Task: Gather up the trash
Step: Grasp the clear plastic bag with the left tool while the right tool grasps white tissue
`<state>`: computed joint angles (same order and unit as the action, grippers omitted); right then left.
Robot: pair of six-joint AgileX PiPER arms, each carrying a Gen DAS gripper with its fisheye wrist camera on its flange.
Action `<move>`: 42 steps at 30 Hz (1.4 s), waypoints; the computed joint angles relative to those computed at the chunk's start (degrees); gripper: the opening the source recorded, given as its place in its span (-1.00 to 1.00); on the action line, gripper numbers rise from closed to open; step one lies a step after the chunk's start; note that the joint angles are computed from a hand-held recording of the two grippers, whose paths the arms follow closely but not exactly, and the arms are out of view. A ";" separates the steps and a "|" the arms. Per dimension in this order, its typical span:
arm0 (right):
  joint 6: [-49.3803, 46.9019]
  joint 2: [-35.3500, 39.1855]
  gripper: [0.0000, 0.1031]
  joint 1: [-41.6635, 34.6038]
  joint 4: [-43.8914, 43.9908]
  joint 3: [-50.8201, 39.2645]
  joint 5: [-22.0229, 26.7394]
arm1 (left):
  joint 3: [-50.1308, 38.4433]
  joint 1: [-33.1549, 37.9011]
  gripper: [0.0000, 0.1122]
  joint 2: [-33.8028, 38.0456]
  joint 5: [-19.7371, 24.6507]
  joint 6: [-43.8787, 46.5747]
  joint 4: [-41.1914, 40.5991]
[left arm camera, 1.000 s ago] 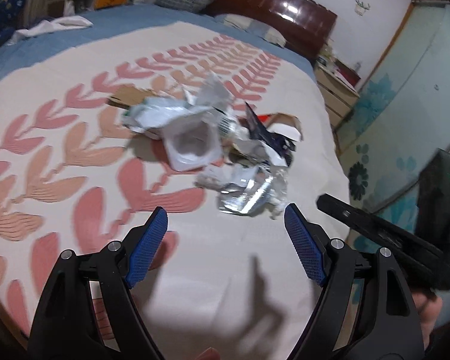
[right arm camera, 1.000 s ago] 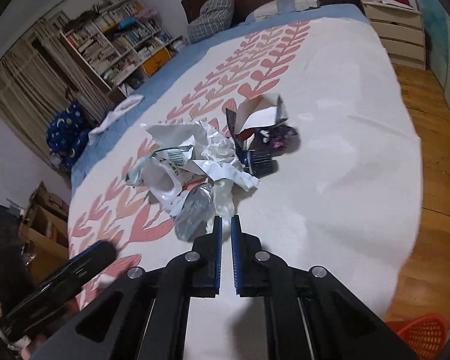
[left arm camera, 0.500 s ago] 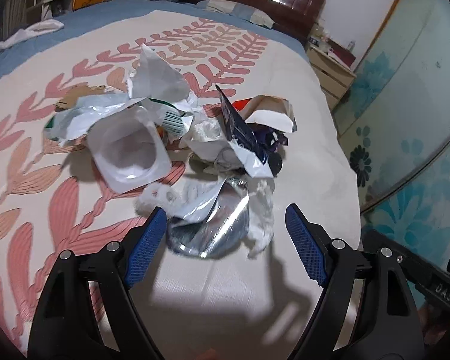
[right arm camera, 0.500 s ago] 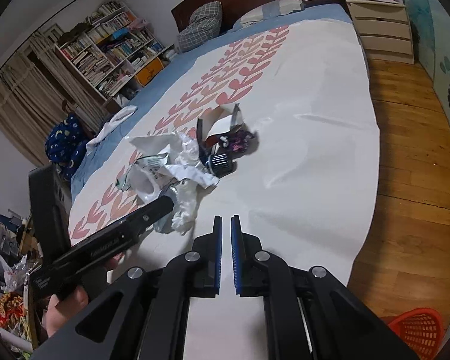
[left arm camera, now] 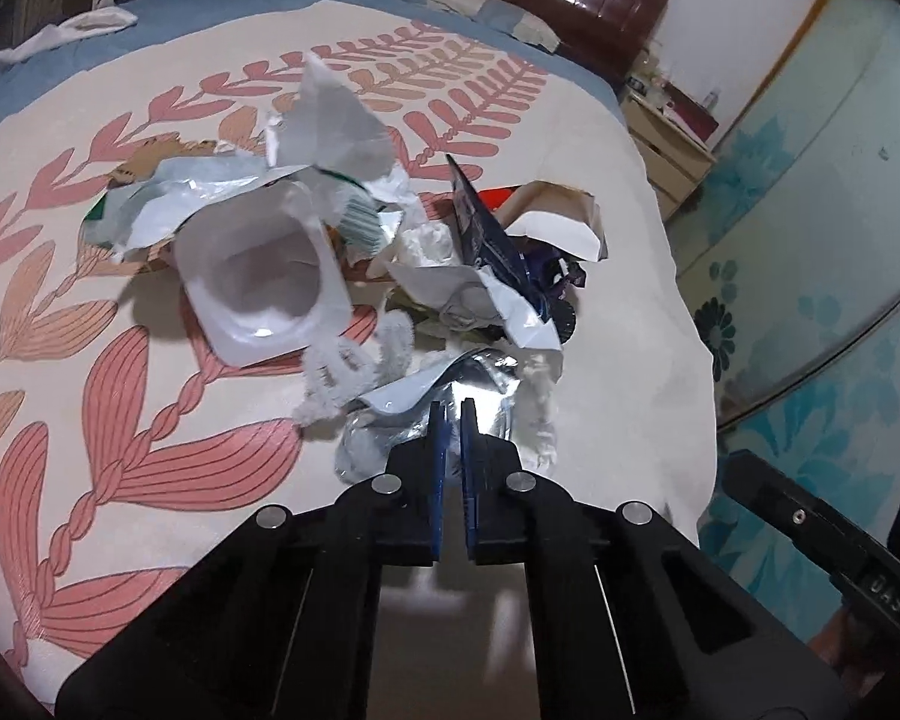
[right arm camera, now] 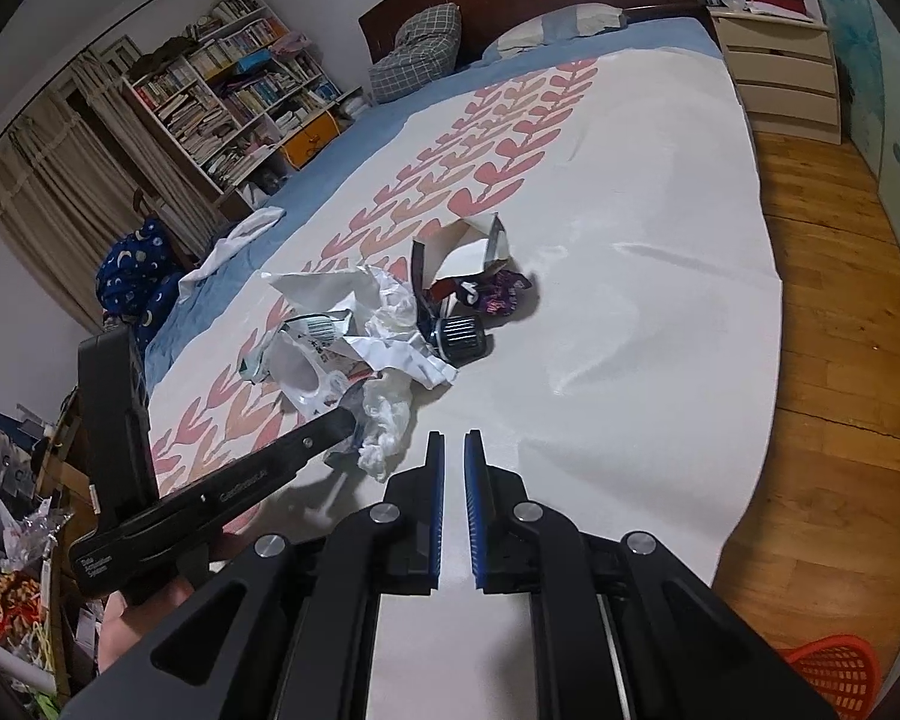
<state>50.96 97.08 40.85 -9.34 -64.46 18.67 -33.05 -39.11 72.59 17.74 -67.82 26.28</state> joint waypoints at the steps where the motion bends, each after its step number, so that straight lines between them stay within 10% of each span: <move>1: 0.19 0.49 -0.80 0.25 -0.29 -0.66 0.34 | 0.52 0.25 -0.93 -0.72 0.14 0.19 -0.23; 6: 1.21 2.90 -0.69 1.44 -1.57 -3.86 1.67 | 2.63 2.46 -0.95 -4.72 0.93 4.70 -4.10; 8: 1.87 3.46 -0.32 1.79 -1.97 -4.40 1.41 | 2.59 2.68 -0.93 -5.22 1.18 5.01 -3.85; 10: 2.77 3.70 -0.20 1.99 -2.57 -4.49 0.74 | 2.19 3.77 -0.55 -4.58 1.30 10.46 -7.72; 12: 3.01 4.21 -0.20 2.24 -2.80 -5.15 0.90 | 1.71 3.13 0.41 -3.43 1.77 8.81 -4.70; 21: -0.91 6.24 -0.20 1.60 2.09 -6.98 1.13 | -0.20 5.33 0.38 1.14 -2.41 17.22 -7.07; 24: -2.12 6.55 -0.20 1.52 2.97 -7.36 1.42 | -1.73 6.77 -0.45 4.38 -3.42 26.30 -15.63; 30: -2.96 6.46 -0.20 0.95 3.96 -7.16 1.40 | -2.66 6.63 -0.82 6.18 -3.53 26.08 -16.06; 42: -1.71 6.46 -0.20 0.84 2.90 -7.24 1.52 | -0.41 3.71 -0.84 -1.68 2.36 17.63 -9.29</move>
